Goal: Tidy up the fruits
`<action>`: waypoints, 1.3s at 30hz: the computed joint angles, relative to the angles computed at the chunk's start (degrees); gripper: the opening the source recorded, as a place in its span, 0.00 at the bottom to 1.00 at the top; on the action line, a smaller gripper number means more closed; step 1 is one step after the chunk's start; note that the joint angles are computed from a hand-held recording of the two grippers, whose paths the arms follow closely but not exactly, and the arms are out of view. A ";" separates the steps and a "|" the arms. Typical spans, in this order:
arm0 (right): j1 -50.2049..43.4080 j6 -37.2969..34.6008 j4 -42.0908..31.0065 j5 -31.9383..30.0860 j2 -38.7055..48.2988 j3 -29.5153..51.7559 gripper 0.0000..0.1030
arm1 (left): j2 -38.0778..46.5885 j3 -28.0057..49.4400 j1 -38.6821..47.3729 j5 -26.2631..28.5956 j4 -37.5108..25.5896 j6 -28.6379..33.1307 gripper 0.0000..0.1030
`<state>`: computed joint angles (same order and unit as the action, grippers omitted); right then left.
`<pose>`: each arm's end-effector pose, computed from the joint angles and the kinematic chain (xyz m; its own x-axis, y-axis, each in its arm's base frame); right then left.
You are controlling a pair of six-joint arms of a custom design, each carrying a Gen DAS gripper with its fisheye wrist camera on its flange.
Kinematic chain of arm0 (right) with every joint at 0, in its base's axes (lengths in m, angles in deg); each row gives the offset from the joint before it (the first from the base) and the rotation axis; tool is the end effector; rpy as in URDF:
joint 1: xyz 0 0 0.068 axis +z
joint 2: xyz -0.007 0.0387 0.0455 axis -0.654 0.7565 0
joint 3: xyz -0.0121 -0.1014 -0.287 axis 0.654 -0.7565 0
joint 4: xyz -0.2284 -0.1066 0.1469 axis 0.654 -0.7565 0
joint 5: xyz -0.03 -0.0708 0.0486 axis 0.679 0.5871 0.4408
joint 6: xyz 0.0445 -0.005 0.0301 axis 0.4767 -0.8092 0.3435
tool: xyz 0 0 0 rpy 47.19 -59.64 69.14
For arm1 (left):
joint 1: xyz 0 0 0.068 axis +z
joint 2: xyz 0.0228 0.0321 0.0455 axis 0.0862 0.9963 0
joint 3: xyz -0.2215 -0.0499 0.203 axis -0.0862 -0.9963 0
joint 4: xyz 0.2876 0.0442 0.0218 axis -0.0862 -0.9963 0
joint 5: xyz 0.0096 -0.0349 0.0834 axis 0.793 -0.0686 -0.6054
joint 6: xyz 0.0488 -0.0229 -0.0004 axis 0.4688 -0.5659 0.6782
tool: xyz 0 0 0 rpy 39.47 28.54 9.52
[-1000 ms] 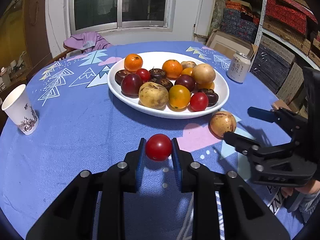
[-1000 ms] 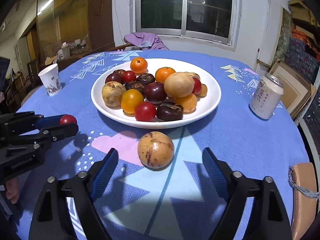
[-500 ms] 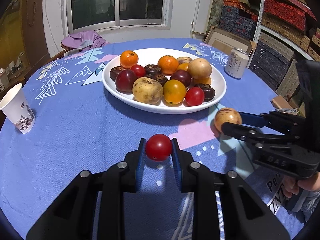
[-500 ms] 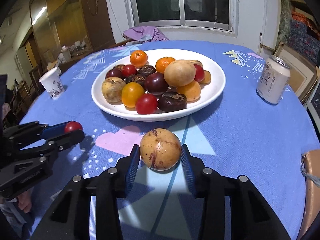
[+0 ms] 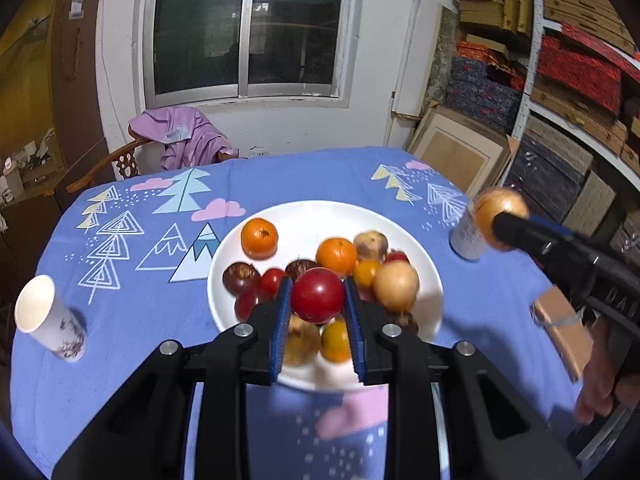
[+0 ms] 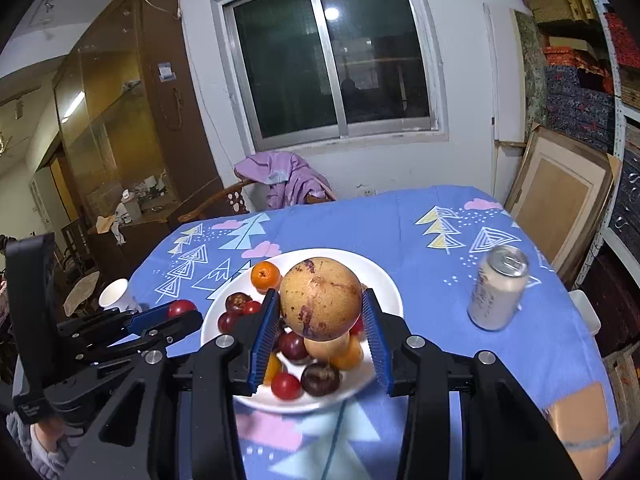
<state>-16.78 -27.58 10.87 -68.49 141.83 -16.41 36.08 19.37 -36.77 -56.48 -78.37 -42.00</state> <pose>0.2513 0.1127 0.2824 -0.5459 -0.0315 -0.8373 -0.3214 0.9307 0.1745 0.2490 -0.2019 0.2730 -0.6166 -0.0035 -0.7873 0.1015 0.9913 -0.0839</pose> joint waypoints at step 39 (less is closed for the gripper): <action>25.14 14.17 -8.42 33.56 -35.57 -25.11 0.97 | -4.10 -6.61 -31.48 -32.93 -28.67 -42.93 0.96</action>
